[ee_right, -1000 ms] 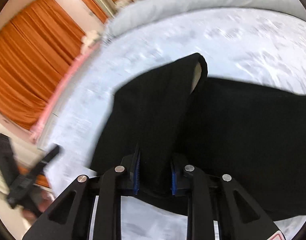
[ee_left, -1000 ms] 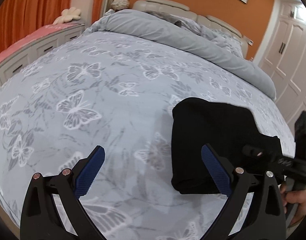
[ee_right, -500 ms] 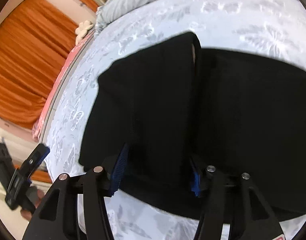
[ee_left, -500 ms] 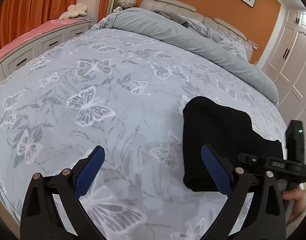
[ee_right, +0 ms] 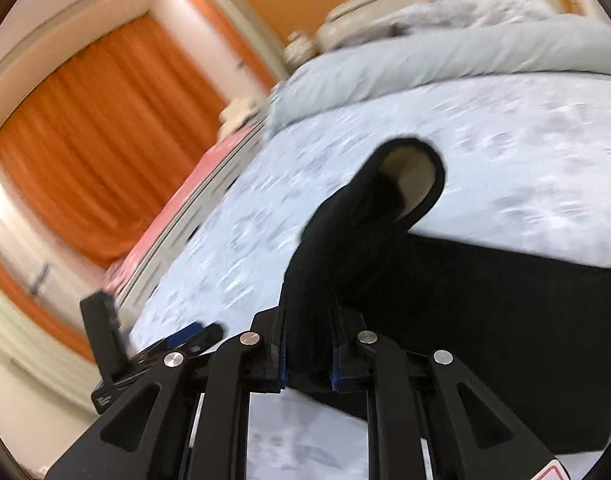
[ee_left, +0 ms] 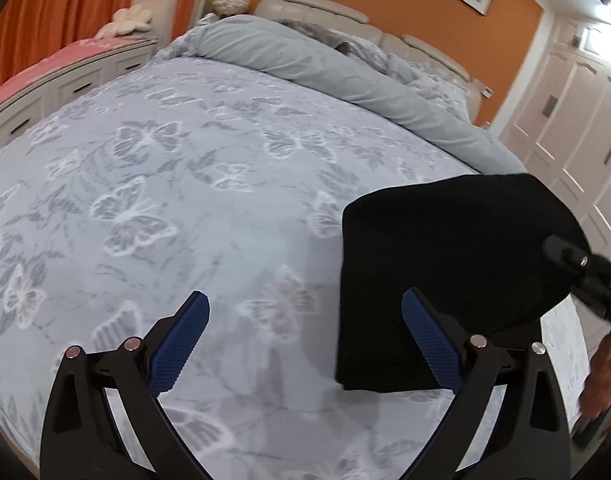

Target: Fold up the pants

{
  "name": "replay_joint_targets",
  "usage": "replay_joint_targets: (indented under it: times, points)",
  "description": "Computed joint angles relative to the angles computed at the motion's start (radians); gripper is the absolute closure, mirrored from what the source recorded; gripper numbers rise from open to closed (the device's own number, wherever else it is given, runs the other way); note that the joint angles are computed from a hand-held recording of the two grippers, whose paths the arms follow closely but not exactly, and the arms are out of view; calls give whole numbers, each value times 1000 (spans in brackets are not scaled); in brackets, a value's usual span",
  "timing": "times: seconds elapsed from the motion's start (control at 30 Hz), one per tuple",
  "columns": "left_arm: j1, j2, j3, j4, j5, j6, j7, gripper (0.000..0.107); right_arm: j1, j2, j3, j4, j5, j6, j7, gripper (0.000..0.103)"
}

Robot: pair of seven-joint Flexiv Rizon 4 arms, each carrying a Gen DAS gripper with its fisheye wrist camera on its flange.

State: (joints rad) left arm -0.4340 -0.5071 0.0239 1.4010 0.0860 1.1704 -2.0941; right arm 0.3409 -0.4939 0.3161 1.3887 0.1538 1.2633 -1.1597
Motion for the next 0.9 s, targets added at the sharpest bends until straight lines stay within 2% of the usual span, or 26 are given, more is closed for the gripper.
replay_joint_targets:
  times: [0.07, 0.17, 0.23, 0.3, 0.33, 0.37, 0.4, 0.43, 0.47, 0.5, 0.53, 0.6, 0.67, 0.73, 0.77, 0.8, 0.83, 0.87, 0.9]
  points:
    - [-3, -17, -18, -23, -1, -5, 29, 12, -6, 67, -61, 102, -20, 25, 55, 89]
    - [-17, -45, -32, -61, -6, -27, 59, 12, -29, 146, -121, 225, -65, 3, 136, 88]
    - [-29, -60, -34, -81, -11, -36, 68, 12, -76, 161, -117, 267, -61, -87, 133, 87]
    - [-42, -86, -39, -117, -16, -55, 79, 12, -109, 129, -109, 253, -39, -202, 124, 79]
    - [-49, -98, -39, -135, -19, -64, 81, 12, -111, 105, -113, 225, -43, -254, 124, 69]
    - [-56, -109, -41, -152, -21, -71, 85, 12, -126, 103, -99, 230, -19, -267, 97, 70]
    - [-68, -128, -39, -181, -22, -87, 84, 12, -120, 114, -100, 244, -22, -241, 91, 68]
    - [-73, -137, -41, -195, -25, -92, 86, 12, -104, 132, -115, 264, -51, -215, 100, 58]
    - [-77, -149, -46, -212, -30, -94, 91, 12, -80, 152, -140, 295, -103, -173, 124, 39]
    - [-86, -166, -50, -238, -32, -100, 97, 12, -55, 165, -171, 329, -166, -109, 154, 30]
    - [-93, -178, -48, -256, -32, -105, 101, 12, -48, 178, -189, 365, -198, -66, 170, 26]
    - [-114, -208, -41, -304, -25, -117, 107, 12, -62, 168, -202, 378, -239, -29, 239, 26]
    - [-126, -238, -42, -349, -27, -140, 118, 12, -131, 137, -149, 354, -105, 47, 221, 26]
    - [-134, -261, -42, -380, -31, -163, 128, 12, -199, 99, -76, 298, -2, 61, 172, 26]
    - [-137, -268, -41, -388, -30, -171, 133, 12, -207, 63, -64, 256, 15, 55, 162, 26]
    - [-142, -276, -35, -403, -27, -189, 138, 12, -197, 44, -73, 235, 4, 39, 168, 27]
    - [-146, -283, -29, -415, -21, -206, 145, 12, -180, 12, -84, 202, -26, 9, 159, 37]
    - [-148, -284, -26, -417, -16, -212, 149, 12, -167, -3, -89, 182, -50, -22, 150, 68]
    - [-147, -285, -24, -417, -13, -216, 151, 12, -148, -15, -105, 167, -85, -55, 164, 94]
